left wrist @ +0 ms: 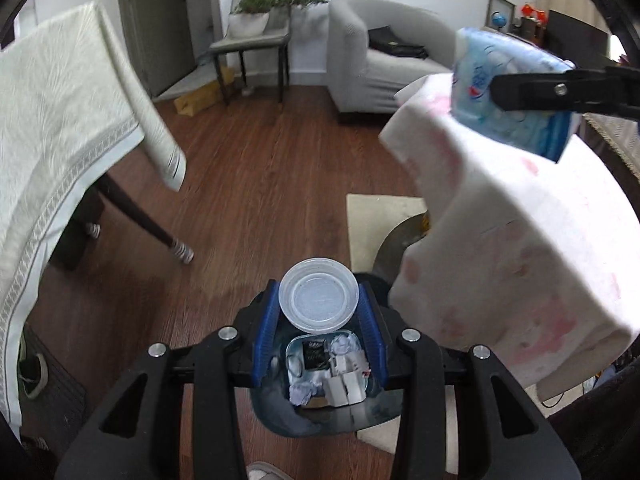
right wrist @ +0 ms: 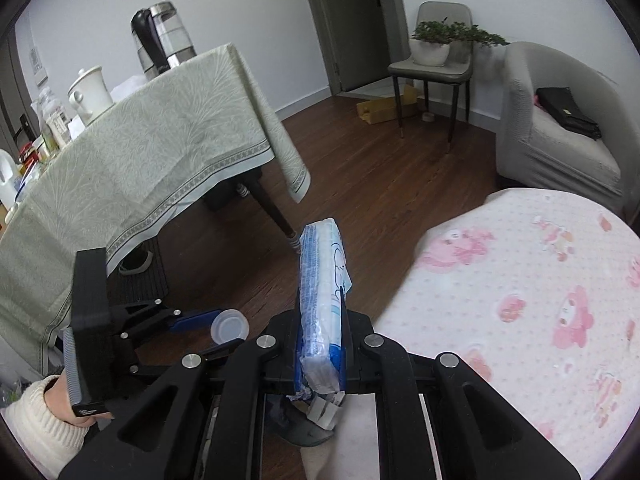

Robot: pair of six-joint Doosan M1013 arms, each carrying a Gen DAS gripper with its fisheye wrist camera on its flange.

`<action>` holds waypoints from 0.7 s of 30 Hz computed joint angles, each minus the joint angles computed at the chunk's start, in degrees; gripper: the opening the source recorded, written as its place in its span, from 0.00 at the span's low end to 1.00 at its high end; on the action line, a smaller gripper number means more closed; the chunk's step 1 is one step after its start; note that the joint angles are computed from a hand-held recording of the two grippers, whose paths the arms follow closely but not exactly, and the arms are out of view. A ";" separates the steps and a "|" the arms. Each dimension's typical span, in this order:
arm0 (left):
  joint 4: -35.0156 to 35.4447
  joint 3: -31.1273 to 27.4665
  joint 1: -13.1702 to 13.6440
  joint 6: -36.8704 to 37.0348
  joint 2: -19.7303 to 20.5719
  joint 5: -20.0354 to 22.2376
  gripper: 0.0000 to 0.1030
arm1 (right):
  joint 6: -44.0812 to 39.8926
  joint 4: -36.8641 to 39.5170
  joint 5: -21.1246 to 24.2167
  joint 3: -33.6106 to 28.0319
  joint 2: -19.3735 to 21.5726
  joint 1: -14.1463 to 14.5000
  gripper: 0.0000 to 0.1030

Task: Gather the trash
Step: 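Carry the clear lid in the left tool and the tissue pack in the right tool to the bin, then open the left tool to drop the lid while the right tool releases the tissue pack into the bin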

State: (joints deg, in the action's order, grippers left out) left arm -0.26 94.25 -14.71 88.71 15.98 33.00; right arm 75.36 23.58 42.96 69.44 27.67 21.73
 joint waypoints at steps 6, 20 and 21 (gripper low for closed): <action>-1.68 0.65 1.49 1.27 0.93 2.03 0.41 | 0.55 -0.58 1.91 -2.11 1.82 1.16 0.12; -3.90 0.96 2.59 6.25 3.82 8.75 0.41 | 1.91 -2.62 8.57 -8.13 6.94 3.56 0.12; -4.21 1.02 2.63 6.61 3.92 8.79 0.45 | 2.01 -2.68 9.00 -8.53 7.30 3.70 0.12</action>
